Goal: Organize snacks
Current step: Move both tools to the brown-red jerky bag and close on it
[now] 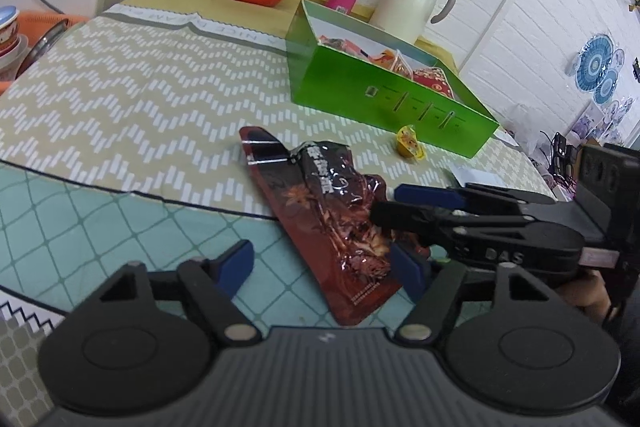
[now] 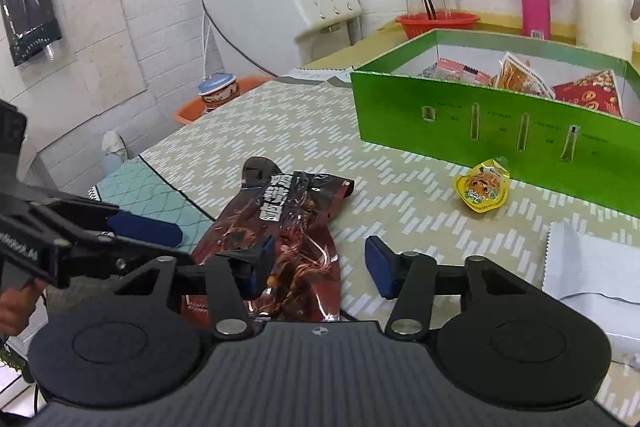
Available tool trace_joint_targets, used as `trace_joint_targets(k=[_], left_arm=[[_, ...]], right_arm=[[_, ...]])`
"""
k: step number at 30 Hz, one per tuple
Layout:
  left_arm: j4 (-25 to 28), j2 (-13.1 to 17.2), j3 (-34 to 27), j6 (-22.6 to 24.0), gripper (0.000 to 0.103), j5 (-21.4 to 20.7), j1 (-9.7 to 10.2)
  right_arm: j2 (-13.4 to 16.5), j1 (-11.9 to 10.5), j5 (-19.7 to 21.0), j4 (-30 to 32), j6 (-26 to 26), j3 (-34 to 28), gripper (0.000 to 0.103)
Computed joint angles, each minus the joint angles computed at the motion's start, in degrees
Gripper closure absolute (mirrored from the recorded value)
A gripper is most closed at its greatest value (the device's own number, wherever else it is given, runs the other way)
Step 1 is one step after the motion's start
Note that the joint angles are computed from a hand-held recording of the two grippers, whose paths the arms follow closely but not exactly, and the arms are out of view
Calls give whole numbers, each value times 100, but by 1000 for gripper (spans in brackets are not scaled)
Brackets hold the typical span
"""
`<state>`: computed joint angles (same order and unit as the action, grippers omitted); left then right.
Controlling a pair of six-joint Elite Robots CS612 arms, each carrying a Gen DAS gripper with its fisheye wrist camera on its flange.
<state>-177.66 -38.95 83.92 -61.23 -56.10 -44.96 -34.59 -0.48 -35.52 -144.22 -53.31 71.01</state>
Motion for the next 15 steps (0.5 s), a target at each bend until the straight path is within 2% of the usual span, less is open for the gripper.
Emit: trace_joint_targets(k=[1,3,4,5,6,8,11,13,15], left_arm=[[-15,5,-4,-31,46,-39,9],[7,29,-41,-18,51,-70,23],[47,38,-66,22,59,-61,27],[61,50,-93,89,63,-72,34],[56,62,-113,117,68,-97,43],[66,83,-151,170,69,-82,45],[40,125,-221,321,69,-143,44],[4,164,-292,479,69,-263,40],[13,213,-401,688,69,-400,32]], right_arm=[[69,6,124,7,204,-85,26],[124,10,211,169,429,-199,41],[122,-1,294,513,351,-252,56],[100,-14,333,736,296,-251,60],[61,-27,331,810,192,-198,62],[-42,-58,246,532,99,16,69],[-207,-159,208,434,-33,318,77],[-305,-258,258,425,-100,519,78],[-384,-346,266,252,46,706,77]])
